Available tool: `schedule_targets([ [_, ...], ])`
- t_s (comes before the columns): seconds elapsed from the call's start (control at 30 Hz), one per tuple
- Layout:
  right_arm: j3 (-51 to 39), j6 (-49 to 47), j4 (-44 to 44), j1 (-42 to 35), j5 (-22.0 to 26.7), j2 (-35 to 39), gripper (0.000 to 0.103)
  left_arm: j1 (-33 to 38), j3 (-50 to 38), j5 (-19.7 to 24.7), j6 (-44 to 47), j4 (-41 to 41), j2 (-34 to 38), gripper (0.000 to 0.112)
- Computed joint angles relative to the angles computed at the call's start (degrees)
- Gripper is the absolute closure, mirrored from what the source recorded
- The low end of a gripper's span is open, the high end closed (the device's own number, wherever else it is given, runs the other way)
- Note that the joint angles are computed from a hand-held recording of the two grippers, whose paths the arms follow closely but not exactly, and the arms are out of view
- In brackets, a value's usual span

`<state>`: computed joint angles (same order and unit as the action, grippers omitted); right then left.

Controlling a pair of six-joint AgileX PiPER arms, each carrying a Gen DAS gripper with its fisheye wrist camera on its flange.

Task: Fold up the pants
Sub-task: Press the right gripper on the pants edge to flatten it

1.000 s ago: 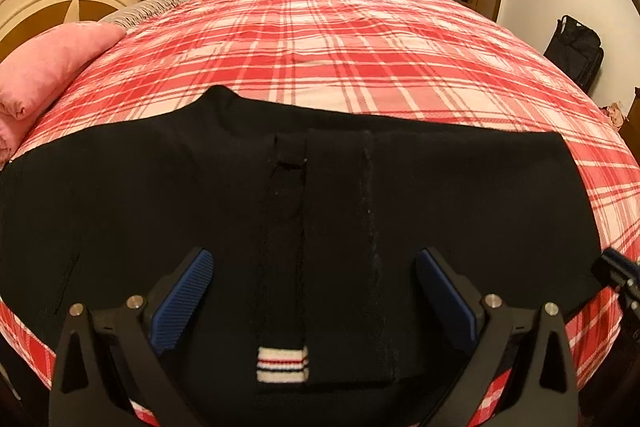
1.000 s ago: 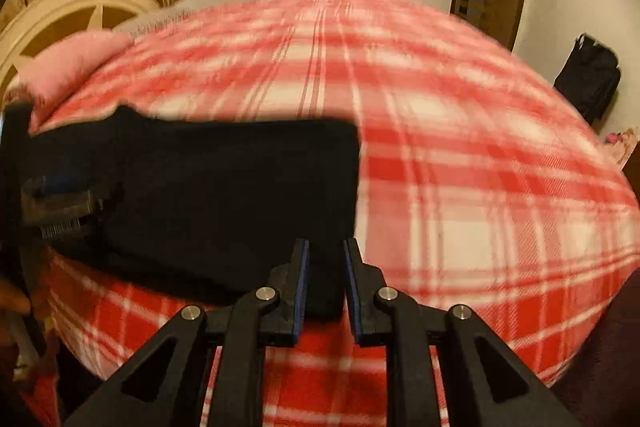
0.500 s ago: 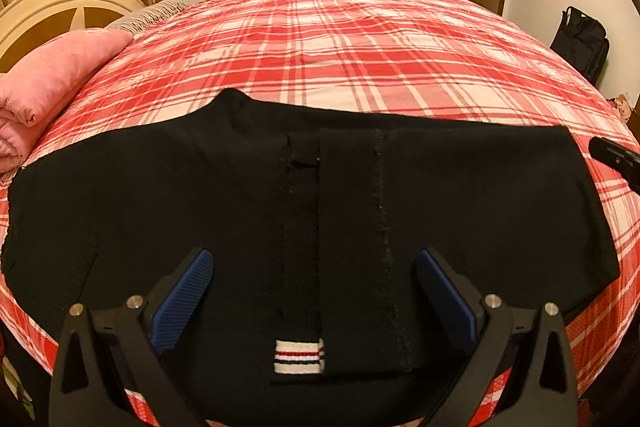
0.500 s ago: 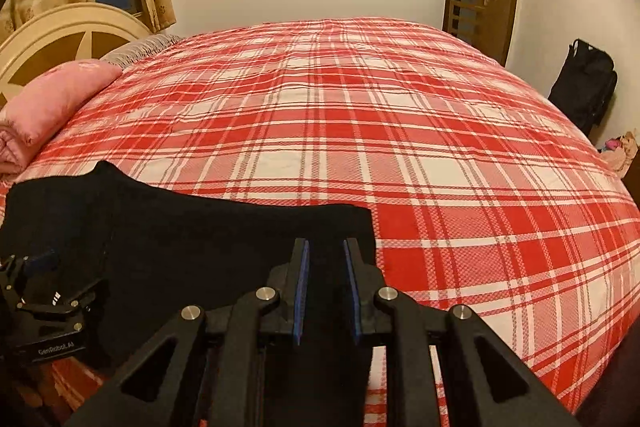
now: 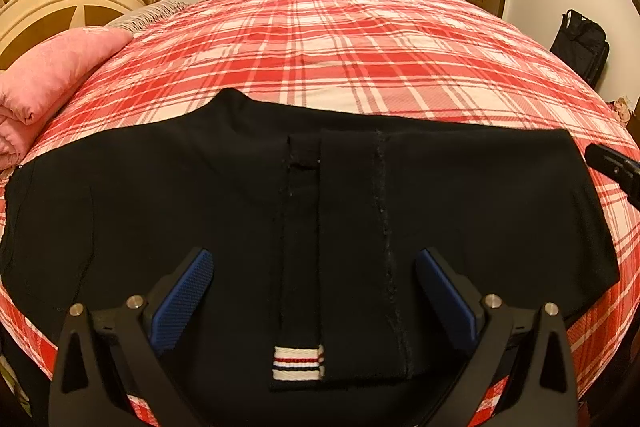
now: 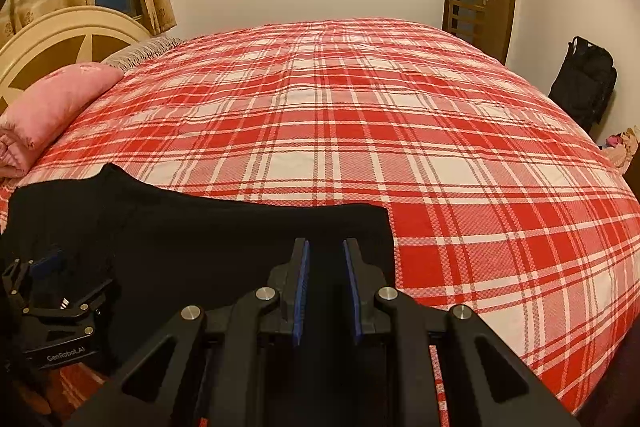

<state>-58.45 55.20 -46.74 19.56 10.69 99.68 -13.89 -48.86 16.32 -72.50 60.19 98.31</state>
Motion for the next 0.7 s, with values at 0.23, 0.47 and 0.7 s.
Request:
schedule_targets([
  [0.23, -0.65, 4.02, -3.46, 1.81, 0.38, 1.25, 0.084, 2.46, 0.43, -0.73, -0.54, 0.05, -0.81, 0.009],
  [0.47, -4.22, 9.42, -7.82, 2.74, 5.75, 4.55, 0.084, 3.99, 0.92, -1.96, -1.84, 1.04, -0.42, 0.009],
  [0.7, -8.85, 2.94, -0.02, 0.24, 7.38, 9.03, 0.084, 3.90, 0.94, -2.16, -3.03, 2.10, -0.20, 0.009],
])
